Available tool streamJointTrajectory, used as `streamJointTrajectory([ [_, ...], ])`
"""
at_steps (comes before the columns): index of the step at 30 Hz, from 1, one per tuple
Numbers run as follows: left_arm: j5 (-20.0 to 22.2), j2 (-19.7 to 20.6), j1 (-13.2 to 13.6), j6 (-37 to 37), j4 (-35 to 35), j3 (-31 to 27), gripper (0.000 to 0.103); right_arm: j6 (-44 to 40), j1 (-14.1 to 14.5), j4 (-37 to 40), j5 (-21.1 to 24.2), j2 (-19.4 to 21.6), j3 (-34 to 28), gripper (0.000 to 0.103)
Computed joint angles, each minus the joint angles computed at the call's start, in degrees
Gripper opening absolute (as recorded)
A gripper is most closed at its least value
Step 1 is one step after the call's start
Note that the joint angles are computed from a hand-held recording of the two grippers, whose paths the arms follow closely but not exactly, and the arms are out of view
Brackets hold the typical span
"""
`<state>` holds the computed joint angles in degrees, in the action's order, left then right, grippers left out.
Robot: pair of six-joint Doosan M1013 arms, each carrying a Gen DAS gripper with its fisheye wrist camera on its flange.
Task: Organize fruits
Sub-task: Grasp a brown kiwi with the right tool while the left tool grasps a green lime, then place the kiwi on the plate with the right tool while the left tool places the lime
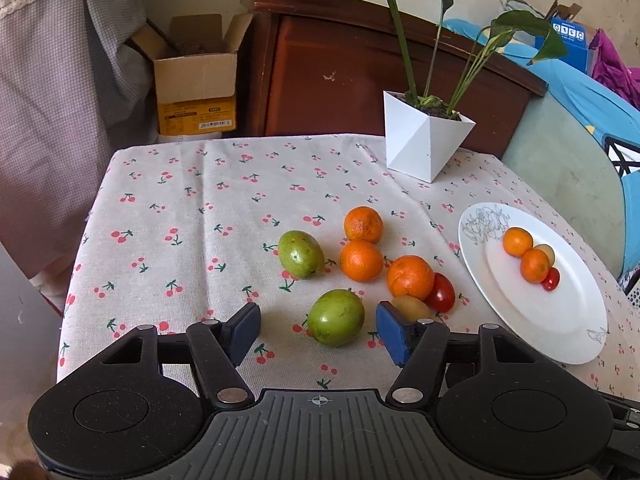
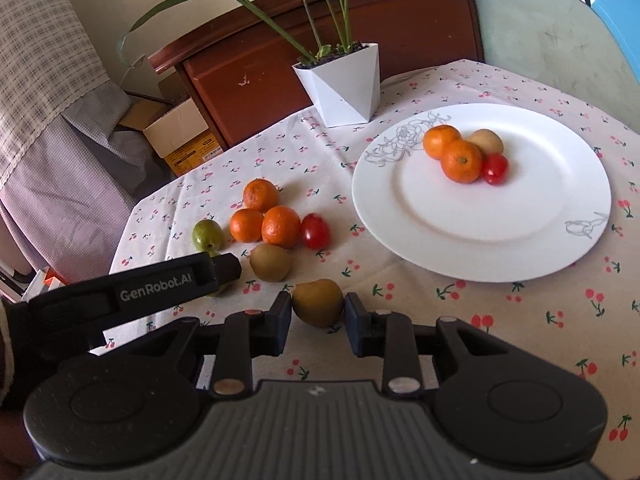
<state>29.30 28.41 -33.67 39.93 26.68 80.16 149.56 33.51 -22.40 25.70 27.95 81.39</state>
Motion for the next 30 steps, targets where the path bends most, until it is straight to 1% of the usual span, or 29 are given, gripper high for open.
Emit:
streamJointTrajectory([
  [3,-0.72,0.12,-0.03,0.66,-0.03,0.01,0.055,0.46,0.02,-0.37,-0.06,0.03,0.00,0.030],
  [6,-1.51,0.20,-0.01,2.77,-1.05,0.07,0.036,0.58,0.06,-0.77,-0.13,0.04,0.02,0.030],
  [7,-1.68,0.24,-0.04,3.28,-1.08,0.08,0.031,0.68,0.08,-1.09,-0.15,0.06,0.03,0.029],
  [8,-1.82,0.25,-0.06,3.68,-1.17,0.08,0.029,0.73,0.10,-1.35,-0.18,0.07,0.04,0.029],
  [12,-1.72,0.28,-0.02,3.80,-1.87,-0.11,0.028,1.07,0.06,-1.56,-0.46,0.01,0.15,0.028],
  [15,-2.11,0.04,-0.21,1.94,0.07,-0.07,0.028,3.35,0.11,-4.10,-0.70,-0.31,0.45,0.028],
  [18,-3.63,-0.33,-0.40,0.36,1.63,-0.04,0.028,9.67,0.05,-10.01,-1.27,-1.09,1.13,0.028],
  [21,-5.71,-0.49,-0.45,0.70,0.53,-0.17,0.028,18.74,-0.18,-17.90,-1.22,-2.07,2.09,0.028],
  [23,-7.30,-0.36,-0.48,2.70,-2.02,-0.45,0.028,23.98,-0.29,-22.70,0.06,-2.56,2.54,0.028],
  [25,-8.51,-0.11,-0.66,5.07,-4.28,-0.80,0.028,27.54,-0.49,-25.59,1.62,-2.87,2.83,0.028],
  [30,-10.46,0.93,-1.39,13.29,-11.57,-2.09,0.028,31.40,-1.17,-26.15,4.86,-3.38,3.55,0.028],
])
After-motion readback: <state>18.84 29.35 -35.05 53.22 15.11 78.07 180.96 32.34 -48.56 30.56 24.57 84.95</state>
